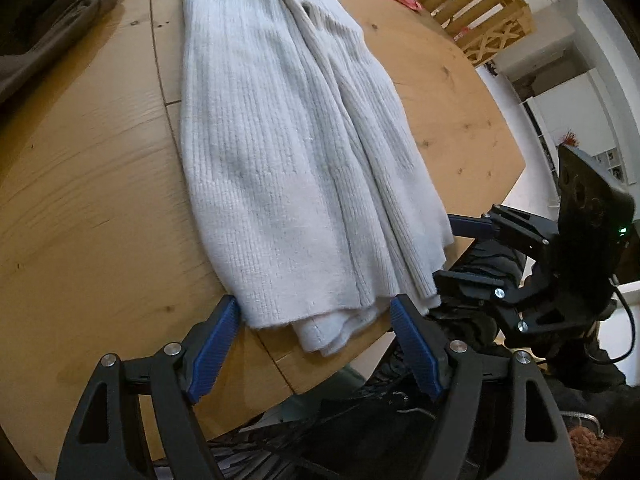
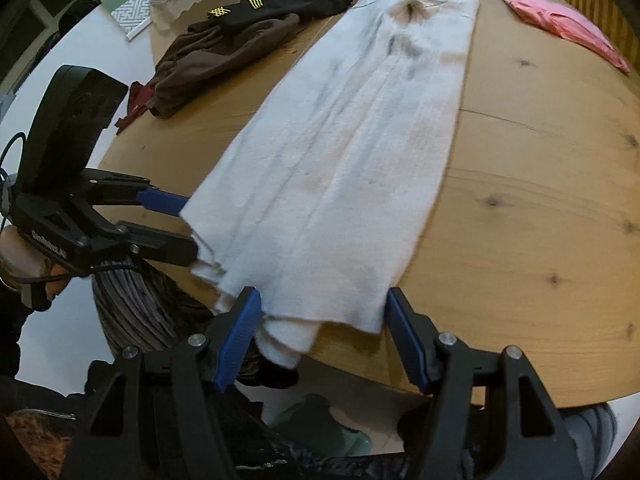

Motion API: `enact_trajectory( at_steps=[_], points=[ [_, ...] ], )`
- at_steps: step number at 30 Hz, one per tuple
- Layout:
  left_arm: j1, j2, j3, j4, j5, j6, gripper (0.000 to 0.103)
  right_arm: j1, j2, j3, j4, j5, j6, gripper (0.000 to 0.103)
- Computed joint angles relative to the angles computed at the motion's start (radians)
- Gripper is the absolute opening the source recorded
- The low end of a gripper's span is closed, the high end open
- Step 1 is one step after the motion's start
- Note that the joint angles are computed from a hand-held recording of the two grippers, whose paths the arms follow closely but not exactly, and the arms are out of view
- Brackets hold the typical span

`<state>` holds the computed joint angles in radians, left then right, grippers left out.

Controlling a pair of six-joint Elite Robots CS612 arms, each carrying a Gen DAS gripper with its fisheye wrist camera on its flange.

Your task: Fold clothes

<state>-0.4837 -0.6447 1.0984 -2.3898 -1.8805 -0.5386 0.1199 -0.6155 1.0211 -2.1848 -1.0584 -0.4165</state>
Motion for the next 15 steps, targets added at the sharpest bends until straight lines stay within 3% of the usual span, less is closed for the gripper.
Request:
enact_trajectory(
  at_steps=[5, 9, 10, 12, 14, 15],
  points=[
    [-0.008, -0.001, -0.008, 0.045, 0.006, 0.022, 0.075, 0.002, -0.005, 0.014, -0.022, -0.001, -0.008, 0.063],
    [-0.017, 0.003, -0.023, 0.074, 0.031, 0.048, 0.073, 0.01, -0.019, 0.058, -0.119, -0.035, -0.033, 0.059],
    [-0.019, 0.004, -0.026, 0.078, 0.036, 0.056, 0.07, 0.012, -0.022, 0.069, -0.144, -0.043, -0.04, 0.048],
    [-0.027, 0.003, -0.028, 0.088, 0.064, 0.093, 0.063, 0.015, -0.023, 0.074, -0.164, -0.057, -0.053, 0.036],
    [-0.032, 0.001, -0.025, 0.086, 0.085, 0.127, 0.052, 0.016, -0.023, 0.077, -0.182, -0.069, -0.066, 0.03],
    [-0.031, 0.001, -0.021, 0.075, 0.082, 0.132, 0.037, 0.016, -0.022, 0.075, -0.18, -0.066, -0.07, 0.026]
  ],
)
